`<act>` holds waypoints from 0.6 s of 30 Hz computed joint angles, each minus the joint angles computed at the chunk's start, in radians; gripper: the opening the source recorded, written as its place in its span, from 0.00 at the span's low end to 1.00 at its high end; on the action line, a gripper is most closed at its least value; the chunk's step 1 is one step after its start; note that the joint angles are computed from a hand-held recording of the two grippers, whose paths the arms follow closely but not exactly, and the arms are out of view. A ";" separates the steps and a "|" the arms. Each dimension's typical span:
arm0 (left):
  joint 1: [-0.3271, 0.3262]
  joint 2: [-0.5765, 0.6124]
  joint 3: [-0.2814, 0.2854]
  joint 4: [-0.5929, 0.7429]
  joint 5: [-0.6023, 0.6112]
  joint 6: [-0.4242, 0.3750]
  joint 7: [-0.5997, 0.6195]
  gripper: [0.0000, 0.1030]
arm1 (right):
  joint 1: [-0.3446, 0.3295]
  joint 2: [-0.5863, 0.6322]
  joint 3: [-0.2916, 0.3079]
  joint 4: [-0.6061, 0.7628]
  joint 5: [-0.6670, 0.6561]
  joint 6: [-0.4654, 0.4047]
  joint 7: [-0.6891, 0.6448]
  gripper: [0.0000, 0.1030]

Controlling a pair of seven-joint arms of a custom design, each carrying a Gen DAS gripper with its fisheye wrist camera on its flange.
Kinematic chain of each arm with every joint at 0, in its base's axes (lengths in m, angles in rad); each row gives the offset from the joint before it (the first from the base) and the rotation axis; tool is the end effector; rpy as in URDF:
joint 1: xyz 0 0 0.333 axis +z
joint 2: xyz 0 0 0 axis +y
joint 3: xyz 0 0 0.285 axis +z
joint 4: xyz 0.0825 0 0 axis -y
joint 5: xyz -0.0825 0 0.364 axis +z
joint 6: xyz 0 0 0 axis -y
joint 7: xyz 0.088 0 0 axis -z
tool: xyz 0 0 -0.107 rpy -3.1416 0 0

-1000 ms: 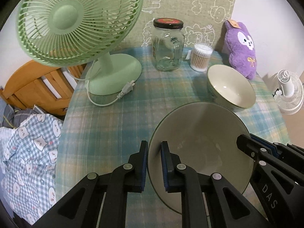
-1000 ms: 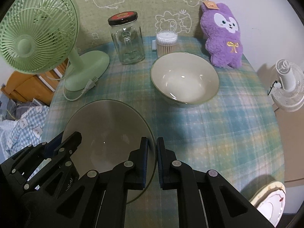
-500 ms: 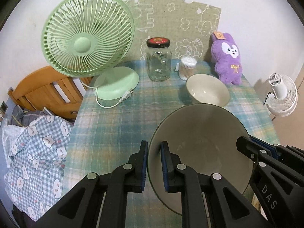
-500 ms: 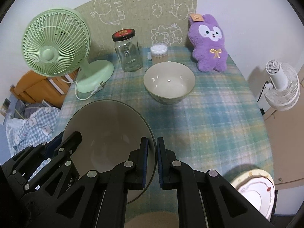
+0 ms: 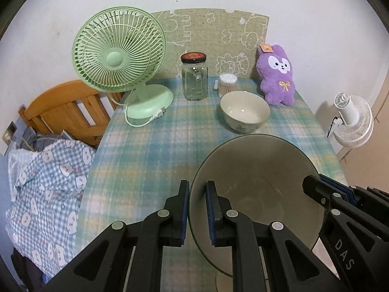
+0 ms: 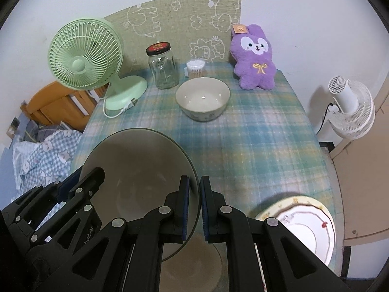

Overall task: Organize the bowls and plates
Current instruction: 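Lift the second bowl and carry it over the first bowl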

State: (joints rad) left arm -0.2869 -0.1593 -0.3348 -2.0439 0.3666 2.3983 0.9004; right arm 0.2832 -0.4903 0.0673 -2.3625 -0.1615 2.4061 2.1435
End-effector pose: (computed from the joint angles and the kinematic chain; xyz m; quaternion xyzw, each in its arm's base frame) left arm 0.4348 -0.3188 0.5393 -0.6150 0.7288 -0.2155 0.2102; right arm 0.4135 0.1535 0.5463 -0.6339 0.7230 -0.1630 0.2210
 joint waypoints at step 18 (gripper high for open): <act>-0.032 -0.125 -0.056 -0.180 -0.080 -0.030 -0.090 0.11 | 0.045 -0.199 -0.014 -0.220 0.046 -0.058 -0.055 0.12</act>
State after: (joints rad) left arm -0.3193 -0.2844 -0.3908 -2.2238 0.2861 2.3686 0.8109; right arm 0.3279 -0.6895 0.0532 -2.5829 -0.1151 2.3480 2.0881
